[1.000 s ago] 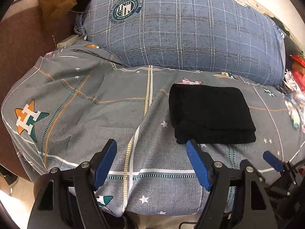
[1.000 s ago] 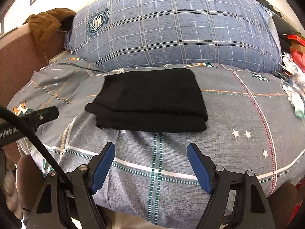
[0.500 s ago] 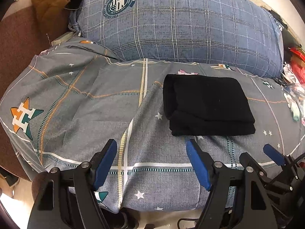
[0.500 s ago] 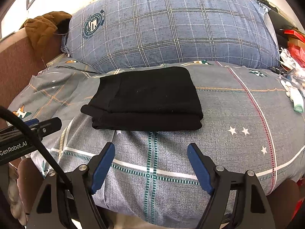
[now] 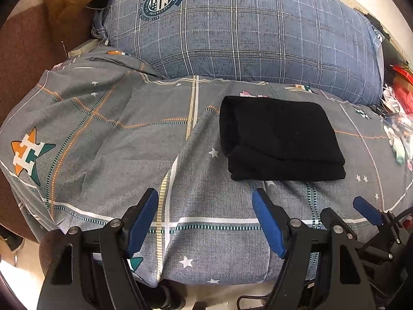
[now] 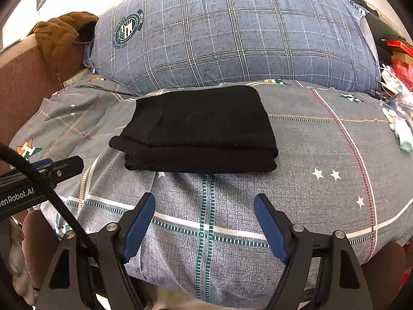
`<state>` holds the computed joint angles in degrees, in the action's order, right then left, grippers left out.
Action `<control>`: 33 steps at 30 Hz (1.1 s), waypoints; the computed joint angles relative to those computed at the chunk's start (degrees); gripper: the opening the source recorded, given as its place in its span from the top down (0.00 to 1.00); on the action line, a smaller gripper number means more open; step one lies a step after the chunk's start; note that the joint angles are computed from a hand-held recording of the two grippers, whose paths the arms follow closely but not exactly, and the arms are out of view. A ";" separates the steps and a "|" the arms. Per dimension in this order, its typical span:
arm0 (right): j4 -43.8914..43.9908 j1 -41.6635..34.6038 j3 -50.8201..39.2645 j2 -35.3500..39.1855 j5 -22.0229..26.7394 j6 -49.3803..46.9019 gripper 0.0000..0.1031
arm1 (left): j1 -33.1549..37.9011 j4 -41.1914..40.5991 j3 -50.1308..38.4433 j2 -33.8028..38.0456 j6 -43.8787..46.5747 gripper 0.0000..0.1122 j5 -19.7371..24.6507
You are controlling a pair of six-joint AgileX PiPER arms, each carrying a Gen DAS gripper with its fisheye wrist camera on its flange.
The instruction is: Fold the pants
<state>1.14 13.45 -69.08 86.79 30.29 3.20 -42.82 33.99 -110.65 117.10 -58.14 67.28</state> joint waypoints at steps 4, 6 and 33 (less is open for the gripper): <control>0.72 -0.72 -0.04 0.78 0.13 -0.29 0.19 | 0.66 -1.21 -0.15 0.76 0.62 0.34 -0.31; 1.35 -1.11 -0.16 1.34 0.36 -0.47 0.19 | 0.99 -1.74 -0.01 0.88 0.80 0.34 -0.60; 25.51 -15.93 -37.27 22.71 22.30 -18.26 0.15 | 20.53 -37.58 -13.63 11.03 25.62 0.34 -12.33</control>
<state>26.65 -2.48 -106.35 109.51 52.60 -15.06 -22.30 -3.59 -124.28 128.14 -32.52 54.94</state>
